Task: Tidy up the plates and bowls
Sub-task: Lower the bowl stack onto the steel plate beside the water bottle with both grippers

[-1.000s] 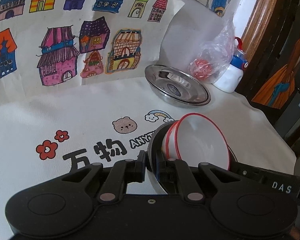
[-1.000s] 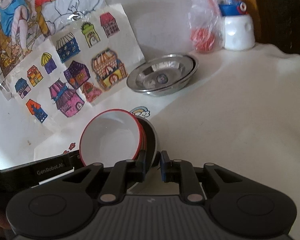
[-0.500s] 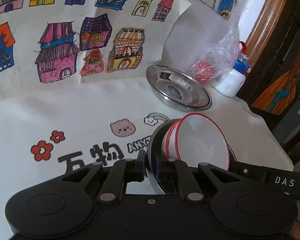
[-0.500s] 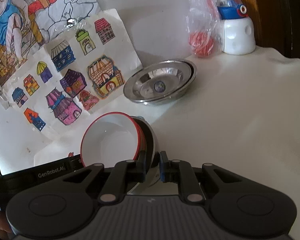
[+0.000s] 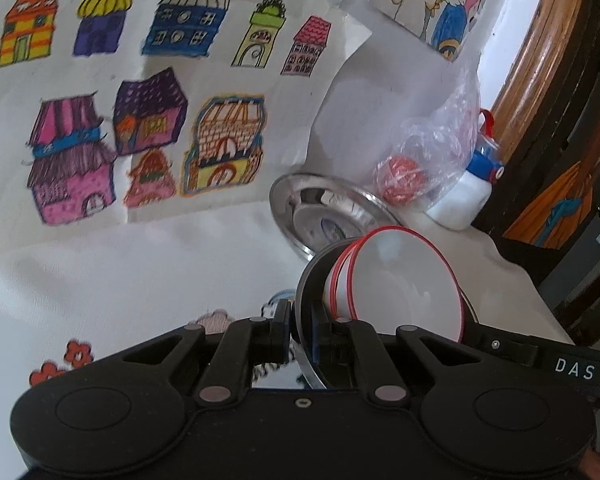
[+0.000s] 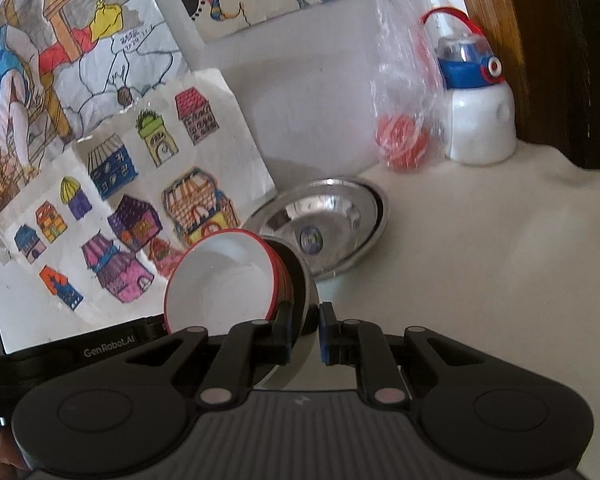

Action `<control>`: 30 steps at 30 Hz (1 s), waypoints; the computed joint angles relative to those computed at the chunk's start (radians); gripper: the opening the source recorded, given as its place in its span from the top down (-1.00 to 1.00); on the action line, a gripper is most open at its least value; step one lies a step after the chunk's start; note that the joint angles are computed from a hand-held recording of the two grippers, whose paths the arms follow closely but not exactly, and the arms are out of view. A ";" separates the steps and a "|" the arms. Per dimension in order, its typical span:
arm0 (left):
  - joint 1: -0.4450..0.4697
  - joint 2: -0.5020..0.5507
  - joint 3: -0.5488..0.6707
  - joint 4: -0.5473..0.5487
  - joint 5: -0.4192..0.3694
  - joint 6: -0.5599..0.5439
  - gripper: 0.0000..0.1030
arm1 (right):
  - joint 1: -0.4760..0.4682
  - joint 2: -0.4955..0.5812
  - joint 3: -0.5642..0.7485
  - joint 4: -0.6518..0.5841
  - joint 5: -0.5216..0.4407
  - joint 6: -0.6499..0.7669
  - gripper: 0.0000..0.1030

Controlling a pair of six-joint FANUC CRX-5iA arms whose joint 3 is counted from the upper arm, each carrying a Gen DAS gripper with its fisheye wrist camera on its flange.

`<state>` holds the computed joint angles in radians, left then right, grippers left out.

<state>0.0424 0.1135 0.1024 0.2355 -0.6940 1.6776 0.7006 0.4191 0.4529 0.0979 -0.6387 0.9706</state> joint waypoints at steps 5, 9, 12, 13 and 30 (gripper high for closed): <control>-0.002 0.040 0.057 -0.011 0.002 0.028 0.85 | -0.014 0.041 0.069 -0.004 -0.011 0.028 0.71; -0.001 0.079 0.109 -0.016 -0.002 0.050 0.85 | -0.024 0.081 0.132 -0.023 -0.035 0.054 0.71; -0.002 0.100 0.136 -0.027 -0.006 0.066 0.85 | -0.033 0.107 0.174 -0.036 -0.043 0.069 0.71; -0.003 0.108 0.147 -0.035 -0.009 0.074 0.85 | -0.035 0.118 0.189 -0.036 -0.048 0.073 0.71; -0.020 0.303 0.414 -0.119 -0.082 0.153 0.85 | -0.091 0.336 0.524 -0.093 -0.188 0.155 0.71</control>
<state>0.0228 0.4167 0.5164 0.1167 -0.7764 1.8311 0.6097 0.7554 0.9772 0.0054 -0.8268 1.1253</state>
